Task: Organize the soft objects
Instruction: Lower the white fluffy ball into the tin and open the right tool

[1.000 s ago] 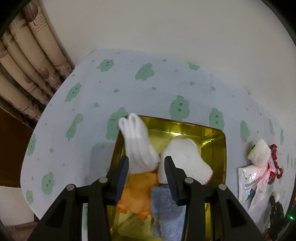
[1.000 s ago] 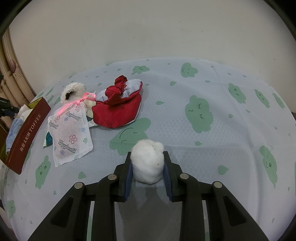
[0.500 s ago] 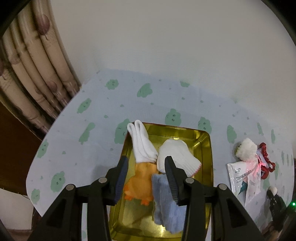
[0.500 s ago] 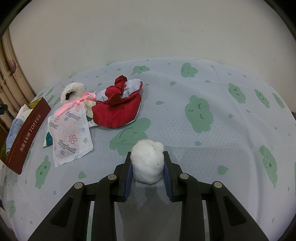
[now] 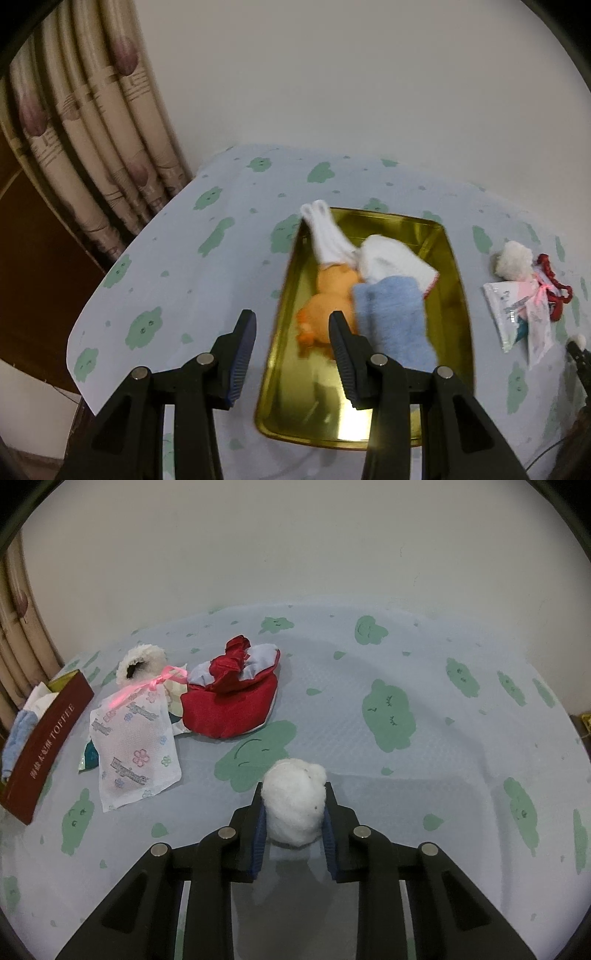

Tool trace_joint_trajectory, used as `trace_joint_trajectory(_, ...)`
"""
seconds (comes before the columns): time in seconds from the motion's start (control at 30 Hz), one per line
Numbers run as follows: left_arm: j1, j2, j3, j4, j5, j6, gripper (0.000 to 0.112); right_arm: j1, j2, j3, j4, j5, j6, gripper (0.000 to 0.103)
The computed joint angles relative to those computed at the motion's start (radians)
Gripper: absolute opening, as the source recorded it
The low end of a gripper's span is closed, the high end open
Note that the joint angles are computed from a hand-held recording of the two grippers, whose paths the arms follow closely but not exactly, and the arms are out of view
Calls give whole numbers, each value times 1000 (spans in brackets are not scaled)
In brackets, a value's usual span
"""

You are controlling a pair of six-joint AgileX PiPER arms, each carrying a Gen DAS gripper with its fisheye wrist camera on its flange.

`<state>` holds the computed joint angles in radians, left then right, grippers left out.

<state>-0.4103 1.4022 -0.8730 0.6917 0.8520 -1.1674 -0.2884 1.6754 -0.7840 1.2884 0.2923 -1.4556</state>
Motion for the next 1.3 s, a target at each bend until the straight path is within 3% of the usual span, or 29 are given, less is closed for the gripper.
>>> trace_joint_trajectory(0.27, 35, -68, 114, 94, -18, -126, 42, 114, -86, -4, -175, 15, 241, 23)
trace_joint_trajectory(0.6, 75, -141, 230, 199, -30, -253, 42, 436, -158, -97, -489, 50, 667, 24)
trace_joint_trajectory(0.7, 102, -153, 248, 207, -28, -258, 52, 547, -156, -132, -595, 44, 794, 24)
trace_joint_trajectory(1.0, 218, -208, 283, 193, -83, -246, 52, 886, -23, -340, -860, 62, 1085, 24)
trace_joint_trajectory(1.1, 235, -219, 289, 207, -69, -275, 52, 945, 38, -404, -885, 74, 1117, 24)
trace_joint_trajectory(1.3, 326, -264, 306, 162, -119, -251, 52, 1017, 147, -516, -945, 108, 1179, 24)
